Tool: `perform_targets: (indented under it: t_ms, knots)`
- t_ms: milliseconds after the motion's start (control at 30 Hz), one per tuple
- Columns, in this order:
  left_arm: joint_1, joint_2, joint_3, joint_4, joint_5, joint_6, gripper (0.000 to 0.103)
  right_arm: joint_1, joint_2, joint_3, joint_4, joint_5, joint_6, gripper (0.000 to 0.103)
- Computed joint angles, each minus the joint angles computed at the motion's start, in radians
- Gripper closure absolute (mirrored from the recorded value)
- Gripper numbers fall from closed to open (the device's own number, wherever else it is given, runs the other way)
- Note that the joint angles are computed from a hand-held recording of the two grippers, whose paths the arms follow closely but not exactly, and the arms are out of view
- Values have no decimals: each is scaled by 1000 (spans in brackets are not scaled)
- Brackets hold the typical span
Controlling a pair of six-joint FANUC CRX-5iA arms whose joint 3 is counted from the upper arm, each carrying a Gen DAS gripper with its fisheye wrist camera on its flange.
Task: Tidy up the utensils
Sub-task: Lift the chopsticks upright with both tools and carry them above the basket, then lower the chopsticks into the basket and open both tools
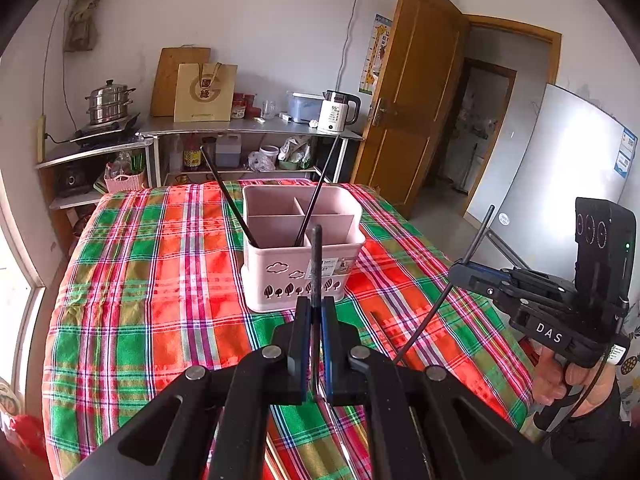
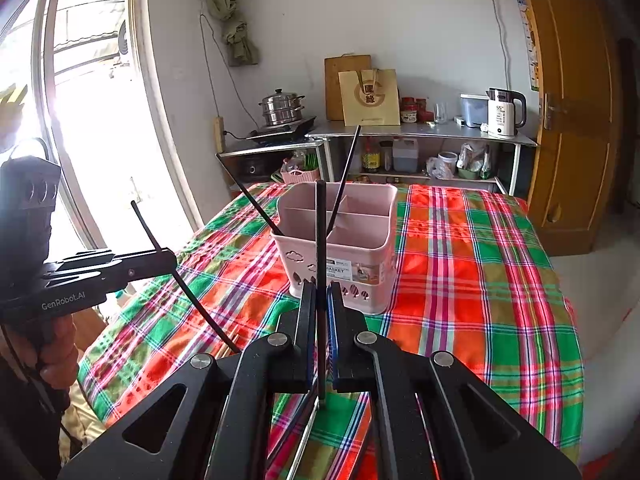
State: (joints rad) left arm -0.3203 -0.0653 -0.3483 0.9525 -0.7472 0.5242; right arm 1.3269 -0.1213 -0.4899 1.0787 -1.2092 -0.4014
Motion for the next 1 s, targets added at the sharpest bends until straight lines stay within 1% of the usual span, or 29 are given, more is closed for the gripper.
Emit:
perform_targets:
  t_ms: [133, 300, 433, 700, 833, 1000]
  knots:
    - [3, 5, 16, 5, -8, 8, 98, -5, -5, 2, 21, -10, 3, 98]
    - [3, 31, 65, 26, -12, 16, 98, -38, -15, 1, 61, 5, -2, 98]
    - [12, 56, 114, 76, -20, 21, 98, -74, -27, 0, 123, 26, -17, 98]
    - [10, 106, 216, 185, 16, 12, 99, -165, -28, 29, 244, 70, -22, 98]
    - [-3, 151, 282, 190, 40, 27, 99, -213, -16, 46, 289, 99, -30, 98]
    - [-11, 213, 343, 175, 44, 52, 99, -268, 8, 60, 323, 143, -47, 98]
